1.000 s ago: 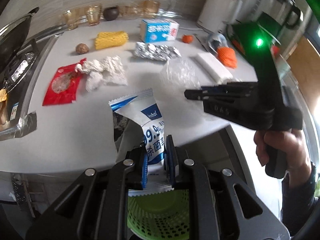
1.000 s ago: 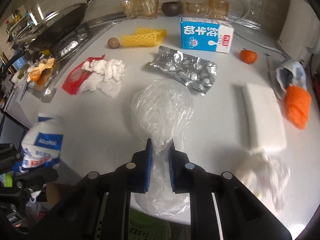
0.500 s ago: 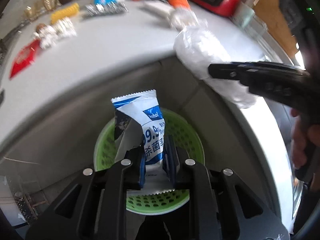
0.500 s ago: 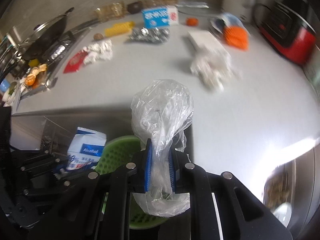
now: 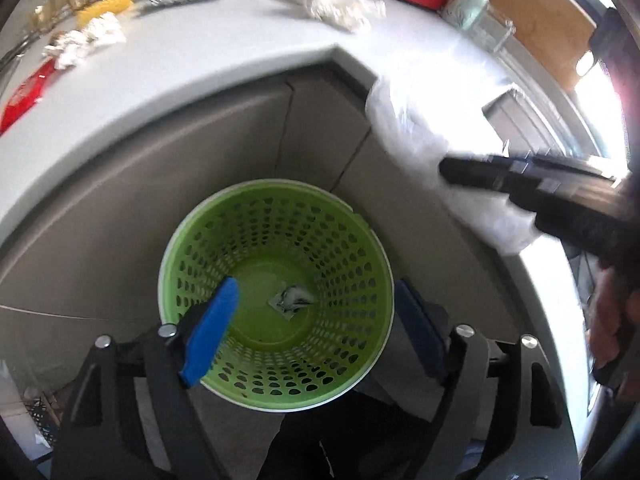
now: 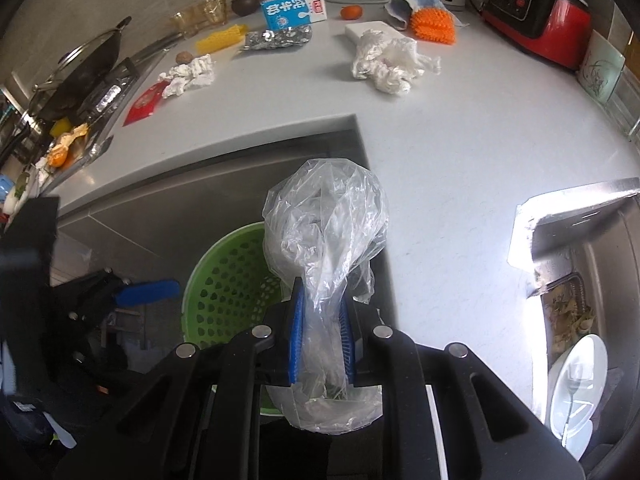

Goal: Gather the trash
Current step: 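Lower both held items over the green basket and open both grippers, then grasp the crumpled tissue with the right gripper while the left gripper grasps another tissue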

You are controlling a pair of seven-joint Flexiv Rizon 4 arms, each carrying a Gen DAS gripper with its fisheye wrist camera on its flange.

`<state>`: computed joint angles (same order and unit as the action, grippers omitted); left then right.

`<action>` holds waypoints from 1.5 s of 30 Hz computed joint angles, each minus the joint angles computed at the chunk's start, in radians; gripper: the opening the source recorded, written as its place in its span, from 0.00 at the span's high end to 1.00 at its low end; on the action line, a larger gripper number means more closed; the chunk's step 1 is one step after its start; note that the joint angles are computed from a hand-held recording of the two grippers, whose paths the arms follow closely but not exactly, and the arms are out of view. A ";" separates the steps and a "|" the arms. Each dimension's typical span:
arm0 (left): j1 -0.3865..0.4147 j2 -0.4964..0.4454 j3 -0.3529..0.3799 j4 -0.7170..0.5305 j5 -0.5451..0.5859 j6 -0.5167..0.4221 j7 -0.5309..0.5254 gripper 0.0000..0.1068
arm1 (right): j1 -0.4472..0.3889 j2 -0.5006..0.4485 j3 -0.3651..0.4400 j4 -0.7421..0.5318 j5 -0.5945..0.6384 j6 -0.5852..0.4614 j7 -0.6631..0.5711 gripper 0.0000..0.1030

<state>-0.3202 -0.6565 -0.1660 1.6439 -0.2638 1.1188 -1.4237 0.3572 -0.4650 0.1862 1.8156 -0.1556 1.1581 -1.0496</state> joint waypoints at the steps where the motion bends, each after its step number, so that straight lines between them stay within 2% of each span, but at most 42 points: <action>1: 0.001 0.010 0.002 0.005 -0.003 0.009 -0.008 0.24 | -0.009 -0.006 0.015 -0.010 0.014 -0.003 -0.018 0.82; 6: 0.002 0.115 0.060 0.088 0.026 0.088 -0.076 0.14 | -0.017 -0.043 0.069 -0.067 0.060 -0.035 -0.112 0.80; 10: -0.015 0.166 0.143 0.101 0.100 0.069 -0.185 0.12 | 0.004 -0.079 0.086 -0.107 0.077 -0.079 -0.174 0.78; 11: -0.009 0.171 0.148 0.101 0.113 0.064 -0.200 0.12 | 0.008 -0.087 0.090 -0.116 0.085 -0.092 -0.186 0.71; 12: -0.005 0.178 0.151 0.105 0.123 0.061 -0.216 0.12 | 0.013 -0.092 0.089 -0.121 0.088 -0.103 -0.194 0.53; 13: 0.001 0.181 0.152 0.108 0.132 0.061 -0.228 0.12 | 0.023 -0.100 0.085 -0.130 0.084 -0.126 -0.200 0.41; 14: 0.003 0.179 0.155 0.106 0.141 0.059 -0.246 0.12 | 0.041 -0.101 0.068 -0.127 0.069 -0.129 -0.191 0.24; 15: 0.008 0.179 0.155 0.105 0.145 0.053 -0.259 0.12 | 0.057 -0.100 0.050 -0.122 0.052 -0.129 -0.179 0.16; 17: 0.031 0.181 0.139 0.112 0.135 0.051 -0.264 0.12 | 0.060 -0.103 0.045 -0.129 0.048 -0.137 -0.177 0.10; 24: 0.029 0.147 0.164 0.029 0.185 0.023 -0.322 0.12 | 0.049 -0.102 -0.002 -0.173 0.025 -0.089 -0.147 0.04; 29: 0.016 0.082 0.192 -0.101 0.237 -0.013 -0.360 0.12 | 0.026 -0.130 -0.056 -0.233 -0.033 -0.044 -0.130 0.02; 36: 0.008 -0.045 0.207 -0.335 0.261 -0.085 -0.394 0.12 | -0.009 -0.269 -0.125 -0.448 -0.096 -0.091 -0.089 0.02; 42: 0.006 -0.178 0.217 -0.571 0.274 -0.180 -0.400 0.12 | -0.052 -0.400 -0.099 -0.658 -0.076 -0.174 -0.144 0.02; 45: 0.011 -0.248 0.215 -0.688 0.273 -0.233 -0.393 0.12 | -0.058 -0.440 -0.091 -0.724 -0.052 -0.209 -0.167 0.02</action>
